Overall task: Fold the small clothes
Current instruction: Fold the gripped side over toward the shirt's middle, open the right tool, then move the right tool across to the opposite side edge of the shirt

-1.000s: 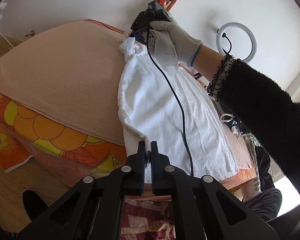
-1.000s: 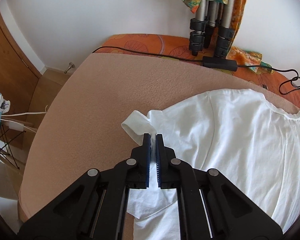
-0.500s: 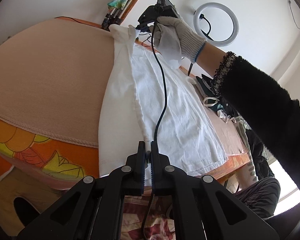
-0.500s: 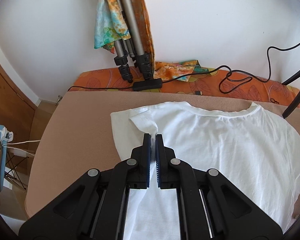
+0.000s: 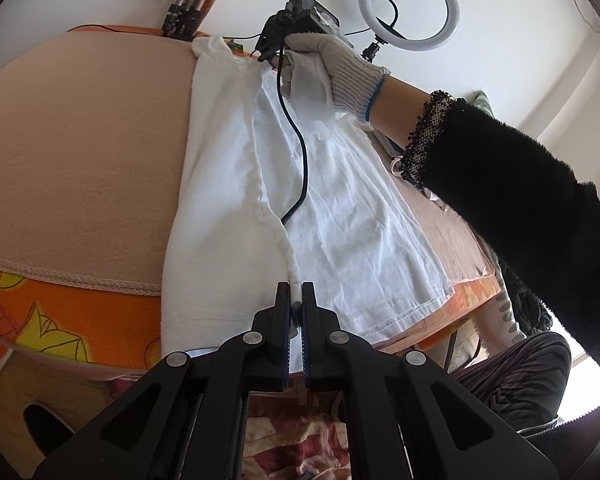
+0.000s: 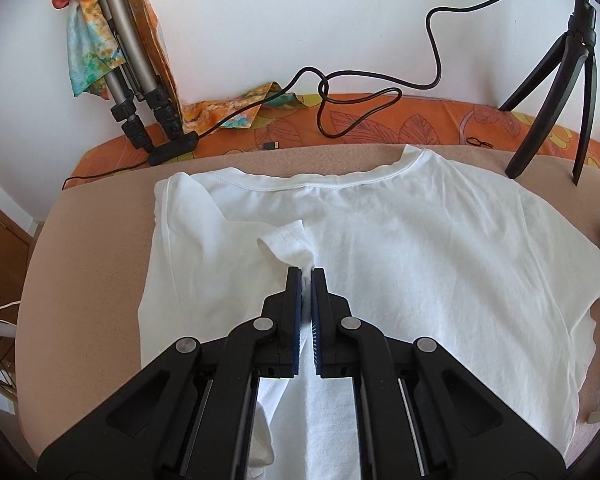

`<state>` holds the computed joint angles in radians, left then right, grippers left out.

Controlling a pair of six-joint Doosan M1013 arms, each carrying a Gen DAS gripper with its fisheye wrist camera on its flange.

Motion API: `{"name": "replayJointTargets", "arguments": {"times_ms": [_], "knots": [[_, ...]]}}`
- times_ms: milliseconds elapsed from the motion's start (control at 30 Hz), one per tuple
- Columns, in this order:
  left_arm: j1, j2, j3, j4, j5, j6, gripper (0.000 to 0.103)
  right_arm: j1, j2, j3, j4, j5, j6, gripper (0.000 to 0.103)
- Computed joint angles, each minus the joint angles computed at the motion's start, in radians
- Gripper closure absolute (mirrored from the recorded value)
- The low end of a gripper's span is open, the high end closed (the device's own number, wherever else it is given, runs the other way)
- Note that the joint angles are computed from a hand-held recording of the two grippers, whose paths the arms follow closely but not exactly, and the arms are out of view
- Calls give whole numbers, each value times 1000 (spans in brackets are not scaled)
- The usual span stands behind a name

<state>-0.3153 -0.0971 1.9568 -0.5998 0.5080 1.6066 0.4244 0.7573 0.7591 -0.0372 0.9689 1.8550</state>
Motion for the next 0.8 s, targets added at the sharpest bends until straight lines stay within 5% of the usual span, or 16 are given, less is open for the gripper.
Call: {"name": "replayJointTargets", "arguments": {"times_ms": [67,200,400,533,600,667,800], "knots": [[2,1,-4,-6,19,16,100,-7,10,-26,47,42,-39,94],[-4,1,-4,-31,16,45,100,-11,-13,-10,62,40,-54,45],[9,10,1,-196,20,147,100,-37,-97,70,161,7,-122,44],[-16,25,-18,-163,26,141,97,-61,-181,145,193,-24,-160,44],[-31,29,-28,-119,45,121,88,-74,-231,192,197,-43,-182,42],[-34,27,-32,-134,77,134,69,-87,-288,247,185,-73,-197,38],[-40,-5,-22,-180,105,209,68,-123,-405,368,216,-140,-247,36]]}}
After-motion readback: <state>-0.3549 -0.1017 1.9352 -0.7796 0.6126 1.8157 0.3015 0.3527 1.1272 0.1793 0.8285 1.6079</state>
